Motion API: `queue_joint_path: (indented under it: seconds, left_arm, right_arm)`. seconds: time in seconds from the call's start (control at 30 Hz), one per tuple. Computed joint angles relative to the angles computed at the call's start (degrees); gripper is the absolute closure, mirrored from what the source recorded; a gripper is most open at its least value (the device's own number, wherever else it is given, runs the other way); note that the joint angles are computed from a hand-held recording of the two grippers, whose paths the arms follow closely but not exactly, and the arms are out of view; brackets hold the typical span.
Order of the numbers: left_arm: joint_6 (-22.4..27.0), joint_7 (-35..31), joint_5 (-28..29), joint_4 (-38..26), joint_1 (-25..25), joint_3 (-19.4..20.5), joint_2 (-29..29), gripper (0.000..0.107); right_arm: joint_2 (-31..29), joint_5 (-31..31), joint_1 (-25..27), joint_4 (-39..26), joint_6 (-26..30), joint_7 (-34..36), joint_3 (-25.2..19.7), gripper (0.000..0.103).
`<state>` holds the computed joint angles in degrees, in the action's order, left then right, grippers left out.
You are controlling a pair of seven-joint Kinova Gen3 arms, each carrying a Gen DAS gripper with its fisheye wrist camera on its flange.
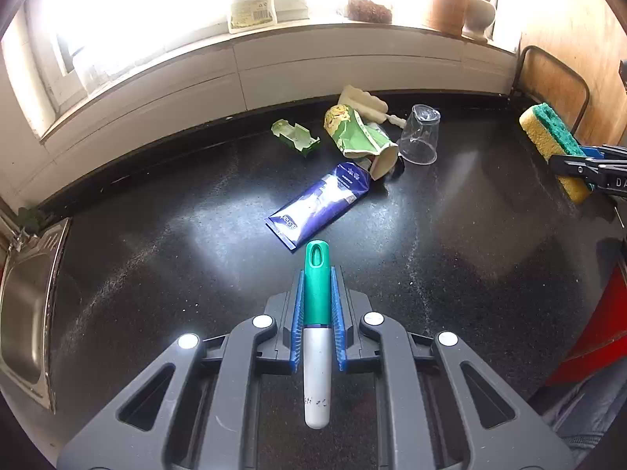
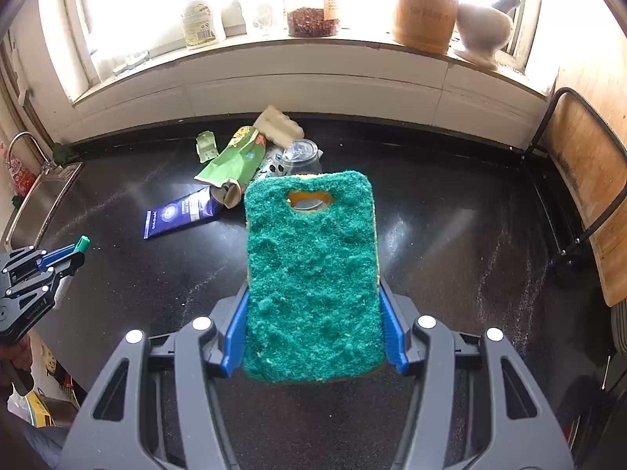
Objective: Collect trash
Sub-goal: 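Carry the marker and sponge to the bin and open both tools over it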
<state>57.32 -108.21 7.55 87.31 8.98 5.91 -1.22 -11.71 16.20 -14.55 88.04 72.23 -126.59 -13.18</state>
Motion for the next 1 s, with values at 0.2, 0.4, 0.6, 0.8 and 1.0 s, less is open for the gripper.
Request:
queue_joint_path:
  seconds: [0.2, 0.4, 0.6, 0.8, 1.0]
  left_arm:
    - [-1.16, 3.3, -0.67, 0.37, -1.46, -1.22, -2.37, 0.095]
    - [-1.64, 9.69, -3.15, 3.37, -6.24, -4.24, -8.58, 0.095]
    - [0.79, 17.39, -9.59, 10.43, -14.9, -8.49, -18.23, 0.095]
    - [4.15, 19.33, -13.92, 17.68, -23.03, -15.96, -25.1, 0.095]
    - [1.94, 15.25, -16.7, 26.6, -28.38, -25.42, -28.76, 0.095]
  right_arm:
    - [2.94, 0.36, 1.11, -4.77, -1.52, 3.55, -3.69, 0.047]
    - [10.64, -1.06, -6.0, -13.07, -5.14, 9.8, -5.42, 0.047]
    - [21.59, -5.65, -17.17, -24.13, -7.5, 18.04, -7.06, 0.047]
    - [35.99, -9.92, -28.95, -39.85, -4.02, 25.36, -10.6, 0.047]
    - [49.96, -16.81, -41.71, -55.77, 3.08, 30.41, -4.92, 0.047]
